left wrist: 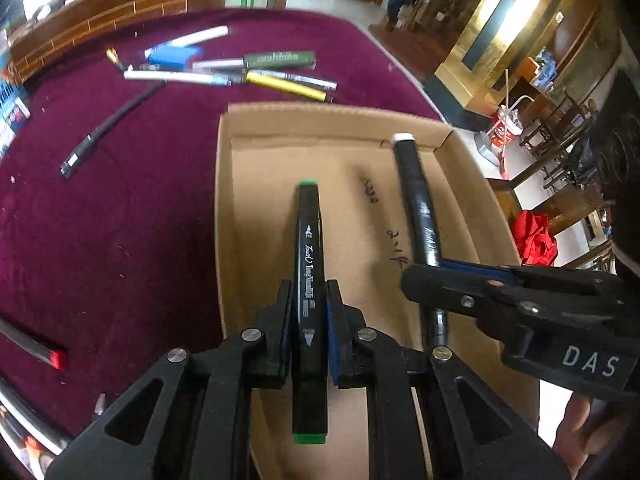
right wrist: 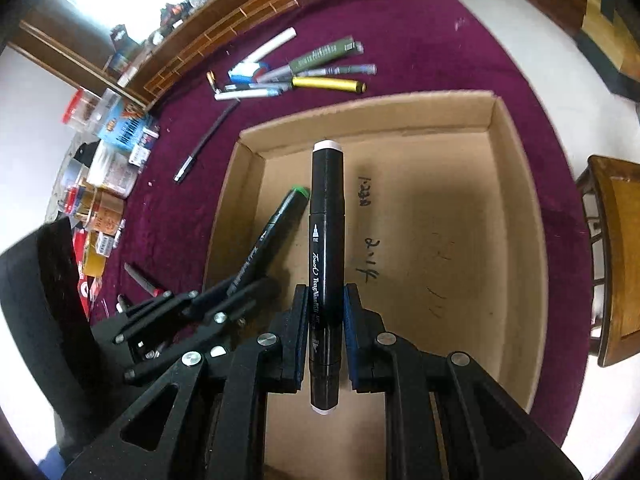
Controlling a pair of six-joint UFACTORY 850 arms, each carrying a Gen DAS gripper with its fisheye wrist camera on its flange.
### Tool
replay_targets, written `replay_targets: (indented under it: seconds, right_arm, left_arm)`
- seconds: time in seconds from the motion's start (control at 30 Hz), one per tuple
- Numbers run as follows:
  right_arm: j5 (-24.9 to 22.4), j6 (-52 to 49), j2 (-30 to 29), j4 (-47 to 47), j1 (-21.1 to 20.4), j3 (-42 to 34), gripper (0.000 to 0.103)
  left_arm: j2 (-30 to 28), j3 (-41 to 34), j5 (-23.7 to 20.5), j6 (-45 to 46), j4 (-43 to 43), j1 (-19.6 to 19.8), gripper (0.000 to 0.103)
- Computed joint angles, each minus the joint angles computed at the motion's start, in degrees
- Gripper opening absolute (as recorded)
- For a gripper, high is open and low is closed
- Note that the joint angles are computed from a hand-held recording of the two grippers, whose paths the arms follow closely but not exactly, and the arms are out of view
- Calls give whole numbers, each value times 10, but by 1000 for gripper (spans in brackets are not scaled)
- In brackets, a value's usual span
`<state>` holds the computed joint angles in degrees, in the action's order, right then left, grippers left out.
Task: Organize rigid objects
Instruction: 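Lower the left marker into the cardboard tray while the right gripper releases its marker beside it, then move both open grippers back over the objects on the tablecloth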
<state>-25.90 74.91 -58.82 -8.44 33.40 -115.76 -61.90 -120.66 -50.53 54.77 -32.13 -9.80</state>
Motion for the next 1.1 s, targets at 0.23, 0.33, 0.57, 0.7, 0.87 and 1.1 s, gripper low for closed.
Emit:
replay_targets:
  seconds: [0.23,0.33,0.57,0.7,0.87,1.1]
  right_arm:
    - [-27,-129,-47,137,-24,-68,14]
    - [-35,-138,-62,153,-27,-91,14]
    - [-66,-139,-82,131,-27,-132,17]
    - [-78,-119,-78,96,-22,-131,29]
    - [-42,-50,-29,21,-5,-65,30]
    - [16,21,21,-54,38,1,30]
  left_arm:
    - [-9,-18,-5,-27,14,-4,11]
    - [-13,-25,-4,-31,13,-4,12]
    - [0,-10,-5,-18,-14,4,31]
    - [24,23,1,-1,-35,10,37]
    - [69,82,13,41,-67,23,39]
    - [139,167,7,110,-126,65,39]
